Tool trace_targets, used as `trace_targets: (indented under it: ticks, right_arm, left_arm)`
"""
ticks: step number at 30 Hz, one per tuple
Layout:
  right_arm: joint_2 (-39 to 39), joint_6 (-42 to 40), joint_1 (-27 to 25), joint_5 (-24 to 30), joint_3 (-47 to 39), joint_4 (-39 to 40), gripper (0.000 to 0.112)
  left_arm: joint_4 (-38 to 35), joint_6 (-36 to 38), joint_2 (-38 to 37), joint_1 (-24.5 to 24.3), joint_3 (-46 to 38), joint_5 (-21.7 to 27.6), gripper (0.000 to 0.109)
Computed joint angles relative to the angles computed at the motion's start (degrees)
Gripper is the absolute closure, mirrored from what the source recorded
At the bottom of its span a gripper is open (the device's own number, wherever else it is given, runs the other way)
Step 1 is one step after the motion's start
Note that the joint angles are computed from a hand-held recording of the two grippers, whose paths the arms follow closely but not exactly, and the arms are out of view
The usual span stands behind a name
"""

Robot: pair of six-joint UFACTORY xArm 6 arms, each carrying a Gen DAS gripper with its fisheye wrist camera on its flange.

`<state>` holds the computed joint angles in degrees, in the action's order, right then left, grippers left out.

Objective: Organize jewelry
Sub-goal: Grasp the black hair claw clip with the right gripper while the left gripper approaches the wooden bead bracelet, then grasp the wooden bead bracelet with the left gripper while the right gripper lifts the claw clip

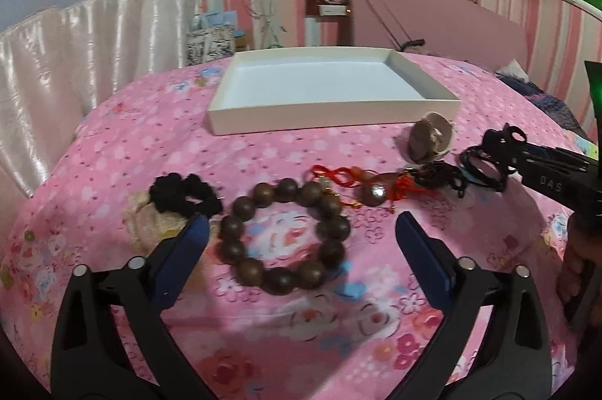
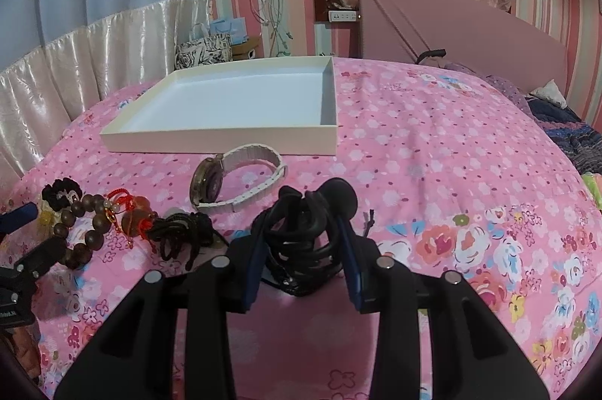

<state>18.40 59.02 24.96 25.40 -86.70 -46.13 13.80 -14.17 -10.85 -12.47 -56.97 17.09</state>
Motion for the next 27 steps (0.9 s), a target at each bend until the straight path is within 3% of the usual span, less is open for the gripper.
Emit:
trace_targets:
  ticks: [5,9,14,17,23,27]
  right_arm:
    - [-0.14,0.4,0.04,0.06,0.19,-0.23,0.075]
    - [-0.11,0.06,0.03,0.24,0.17,0.43,0.075]
    - [0.3,-0.4,0.16,0.7,-0.33,1.01,0.075]
    - [0.37,0.32,0.17,0.69,-0.44,0.26,0.075]
    - [-1.6,3.64,-0.03,-0.19,1.14,-1.44,0.076]
    - [-6.1,5.63,-0.8,-5.32,4.84,-3.36,0.076]
  left_arm:
    - [-5.91,6.21,3.47,-1.3,-3.65,4.16,0.048]
    - [-10.26,10.81,8.3,-1.9,-9.18,12.26,0.055]
    - [-8.52,9.87,9.33,-2.33,-10.1,12.39,0.056]
    - [-10.48,9.74,9.13,-1.77,-9.59,11.02,0.091]
    - [-12.78,11.09,7.43,-1.42,-7.89,8.42,0.092]
    - [-15.64,13.63,2.3,-1.04,-6.89,6.2,0.091]
